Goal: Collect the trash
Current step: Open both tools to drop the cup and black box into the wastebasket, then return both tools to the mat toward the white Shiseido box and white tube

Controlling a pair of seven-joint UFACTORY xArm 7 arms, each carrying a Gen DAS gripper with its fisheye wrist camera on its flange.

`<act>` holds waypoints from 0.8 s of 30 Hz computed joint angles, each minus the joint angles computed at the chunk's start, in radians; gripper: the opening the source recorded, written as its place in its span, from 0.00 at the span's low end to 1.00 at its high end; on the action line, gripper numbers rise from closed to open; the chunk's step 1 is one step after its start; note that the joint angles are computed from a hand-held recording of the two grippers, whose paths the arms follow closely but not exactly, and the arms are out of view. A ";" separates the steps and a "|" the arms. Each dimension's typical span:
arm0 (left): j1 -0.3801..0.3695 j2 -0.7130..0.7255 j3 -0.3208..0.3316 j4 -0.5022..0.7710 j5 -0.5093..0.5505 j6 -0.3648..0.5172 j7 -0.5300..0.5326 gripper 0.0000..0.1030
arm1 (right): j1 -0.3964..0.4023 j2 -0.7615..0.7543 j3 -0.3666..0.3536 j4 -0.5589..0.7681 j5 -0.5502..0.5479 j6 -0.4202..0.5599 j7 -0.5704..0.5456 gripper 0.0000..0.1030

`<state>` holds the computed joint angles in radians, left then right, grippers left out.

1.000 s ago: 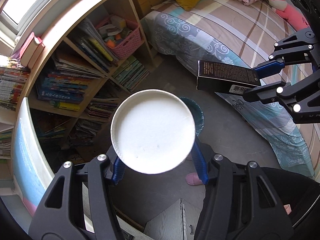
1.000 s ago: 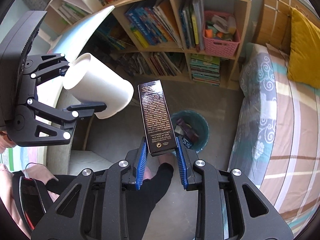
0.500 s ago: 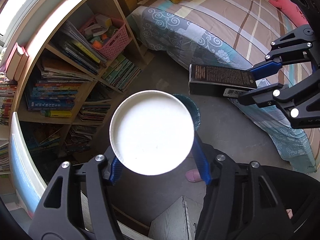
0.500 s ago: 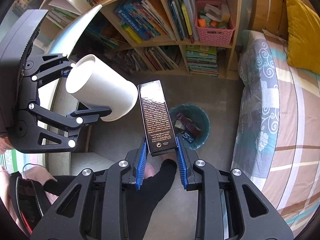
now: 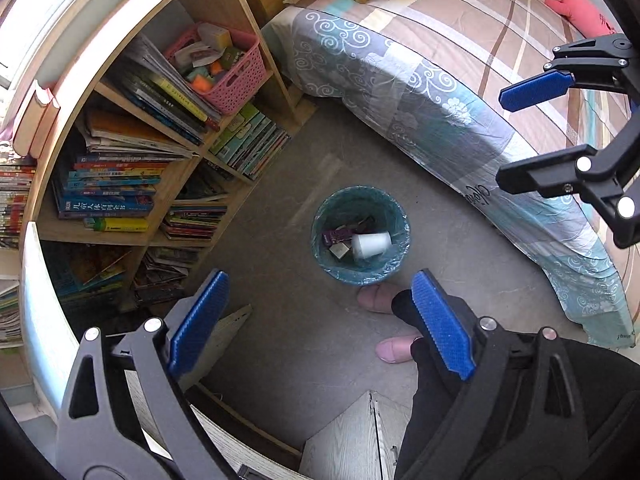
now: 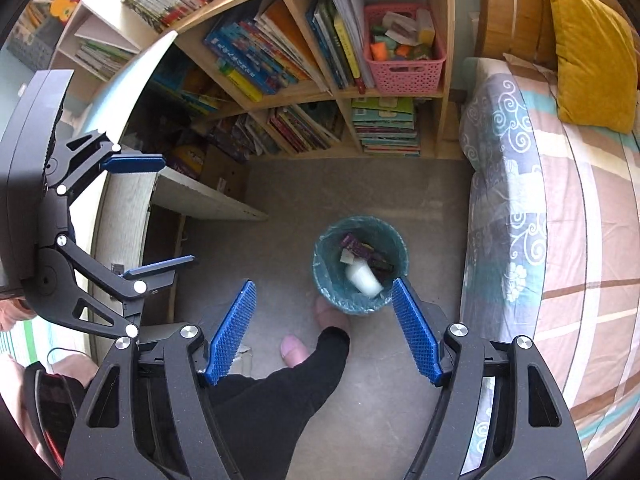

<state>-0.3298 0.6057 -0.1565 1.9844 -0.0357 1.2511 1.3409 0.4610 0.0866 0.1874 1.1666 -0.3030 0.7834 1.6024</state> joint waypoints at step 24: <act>0.081 0.091 0.021 0.215 -0.052 0.072 -0.015 0.88 | 0.044 0.172 -0.036 0.268 0.002 0.080 -0.153 0.71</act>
<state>-0.2489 0.6971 -0.1355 2.1996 -0.0877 1.3233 1.3260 0.5046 0.2587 0.1510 1.4346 -0.3013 0.8636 1.4496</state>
